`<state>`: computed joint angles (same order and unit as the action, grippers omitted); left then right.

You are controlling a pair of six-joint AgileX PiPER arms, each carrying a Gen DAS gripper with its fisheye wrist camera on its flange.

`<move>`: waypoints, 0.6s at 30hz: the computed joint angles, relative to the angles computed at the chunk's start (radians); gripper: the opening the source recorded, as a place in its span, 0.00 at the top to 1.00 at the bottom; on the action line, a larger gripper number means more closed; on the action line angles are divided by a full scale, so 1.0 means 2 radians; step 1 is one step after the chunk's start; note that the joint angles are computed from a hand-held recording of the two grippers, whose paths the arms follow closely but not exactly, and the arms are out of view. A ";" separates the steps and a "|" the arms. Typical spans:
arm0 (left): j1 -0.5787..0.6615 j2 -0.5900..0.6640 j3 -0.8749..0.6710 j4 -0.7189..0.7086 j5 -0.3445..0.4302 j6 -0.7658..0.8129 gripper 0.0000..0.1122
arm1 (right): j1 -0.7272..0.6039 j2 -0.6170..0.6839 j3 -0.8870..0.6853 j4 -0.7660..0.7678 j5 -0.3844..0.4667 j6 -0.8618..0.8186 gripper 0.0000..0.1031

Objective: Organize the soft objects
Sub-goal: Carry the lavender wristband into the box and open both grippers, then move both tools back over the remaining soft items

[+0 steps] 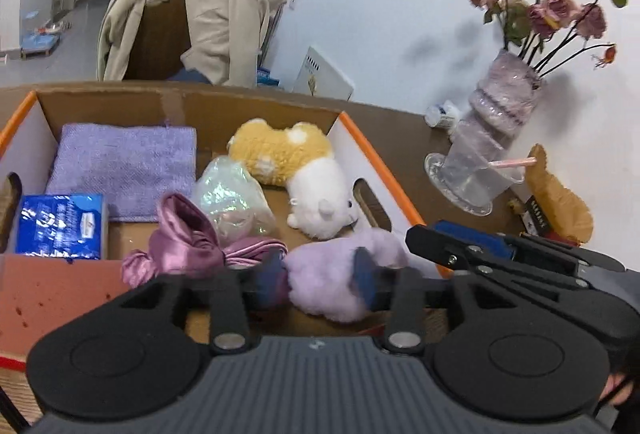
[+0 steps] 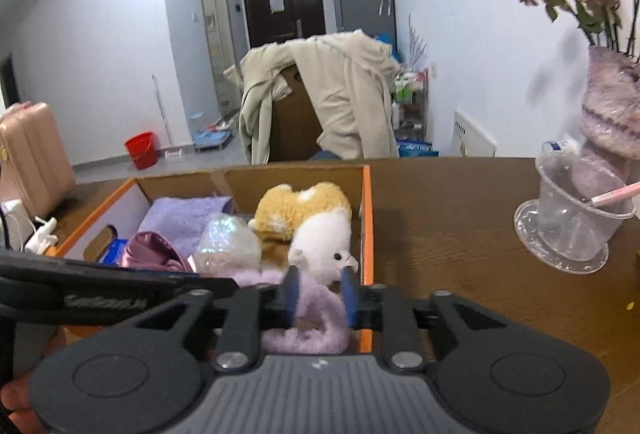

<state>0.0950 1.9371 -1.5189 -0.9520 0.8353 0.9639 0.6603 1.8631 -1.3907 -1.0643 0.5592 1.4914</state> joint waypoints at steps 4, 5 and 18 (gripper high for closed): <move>0.021 -0.045 0.036 -0.016 0.003 0.039 0.59 | 0.017 -0.024 0.016 -0.033 0.021 0.034 0.65; 0.028 -0.058 0.045 -0.019 0.006 0.046 0.59 | 0.023 -0.033 0.021 -0.035 0.027 0.036 0.65; 0.340 -0.326 0.372 -0.104 0.131 0.384 0.25 | 0.282 -0.163 0.174 -0.131 0.202 0.205 0.33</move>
